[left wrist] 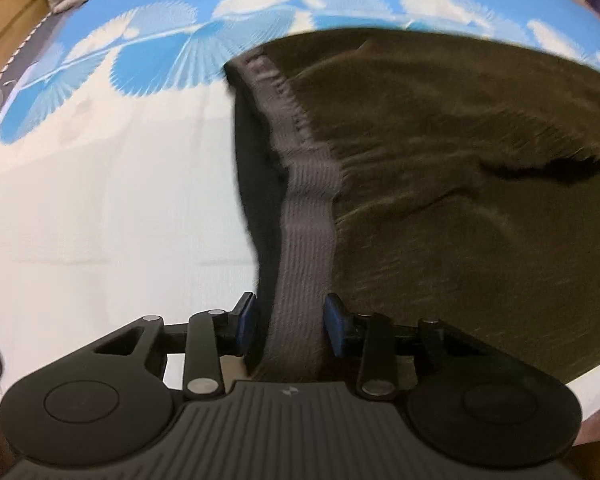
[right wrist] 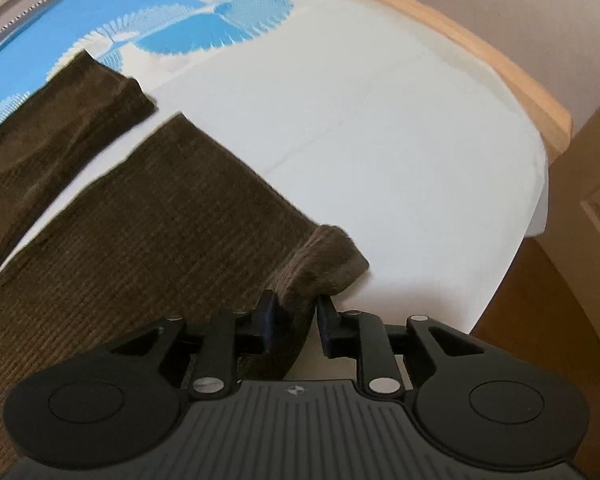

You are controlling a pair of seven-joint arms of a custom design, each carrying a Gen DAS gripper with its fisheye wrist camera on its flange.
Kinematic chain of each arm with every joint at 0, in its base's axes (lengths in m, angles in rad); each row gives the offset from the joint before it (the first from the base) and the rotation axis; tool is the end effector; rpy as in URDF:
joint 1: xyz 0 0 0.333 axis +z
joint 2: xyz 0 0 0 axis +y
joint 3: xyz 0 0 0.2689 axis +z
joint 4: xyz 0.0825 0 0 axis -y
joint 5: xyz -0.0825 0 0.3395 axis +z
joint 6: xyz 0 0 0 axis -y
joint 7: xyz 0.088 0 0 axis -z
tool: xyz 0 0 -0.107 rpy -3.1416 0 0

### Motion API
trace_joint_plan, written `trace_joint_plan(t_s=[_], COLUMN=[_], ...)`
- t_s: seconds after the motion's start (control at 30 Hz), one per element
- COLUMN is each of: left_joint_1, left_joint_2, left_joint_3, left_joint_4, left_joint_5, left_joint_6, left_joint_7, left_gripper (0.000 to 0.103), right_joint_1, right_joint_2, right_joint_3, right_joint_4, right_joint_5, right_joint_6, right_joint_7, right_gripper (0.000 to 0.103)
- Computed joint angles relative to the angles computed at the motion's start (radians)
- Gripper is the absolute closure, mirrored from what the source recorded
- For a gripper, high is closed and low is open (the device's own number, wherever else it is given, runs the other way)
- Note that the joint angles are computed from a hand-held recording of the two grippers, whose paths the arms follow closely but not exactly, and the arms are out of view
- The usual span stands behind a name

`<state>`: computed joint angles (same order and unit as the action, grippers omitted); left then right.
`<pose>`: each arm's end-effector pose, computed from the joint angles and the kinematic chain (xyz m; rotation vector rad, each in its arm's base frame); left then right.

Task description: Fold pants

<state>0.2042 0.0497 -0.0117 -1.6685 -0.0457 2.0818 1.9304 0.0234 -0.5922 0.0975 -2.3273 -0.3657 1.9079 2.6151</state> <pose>0.5540 0.1058 0.5606 -1.8431 2.1468 -0.3086 0.3726 0.0246 0.5427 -1.0661 2.7967 -0.6609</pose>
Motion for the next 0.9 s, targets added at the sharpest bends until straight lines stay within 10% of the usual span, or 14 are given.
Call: trace_joint_plan(t_s=[0.23,0.67,0.9], left_joint_1=[-0.018,-0.015,-0.023], left_joint_2=[0.032,-0.034,-0.018], left_joint_3=[-0.009,-0.005,-0.010], left_joint_4=[0.030,-0.031,0.007], left_joint_5=[0.063,-0.022,-0.050], left_joint_6=[-0.110,0.028,0.074], left_joint_7=[0.022,0.057,-0.015], left_gripper=[0.062,0.060,0.059], right_joint_1=[-0.012,-0.039,-0.020], right_joint_2=[0.000,-0.021,-0.013], right_joint_3=[0.022,0.067,0.106], right_joint_4=[0.016,0.049,0.123], right_joint_5=[-0.050,-0.185,-0.301], right_joint_6=[0.021,0.045,0.243], right_joint_7=[0.045,0.198,0.215], right_gripper=[0.077,0.075,0.075])
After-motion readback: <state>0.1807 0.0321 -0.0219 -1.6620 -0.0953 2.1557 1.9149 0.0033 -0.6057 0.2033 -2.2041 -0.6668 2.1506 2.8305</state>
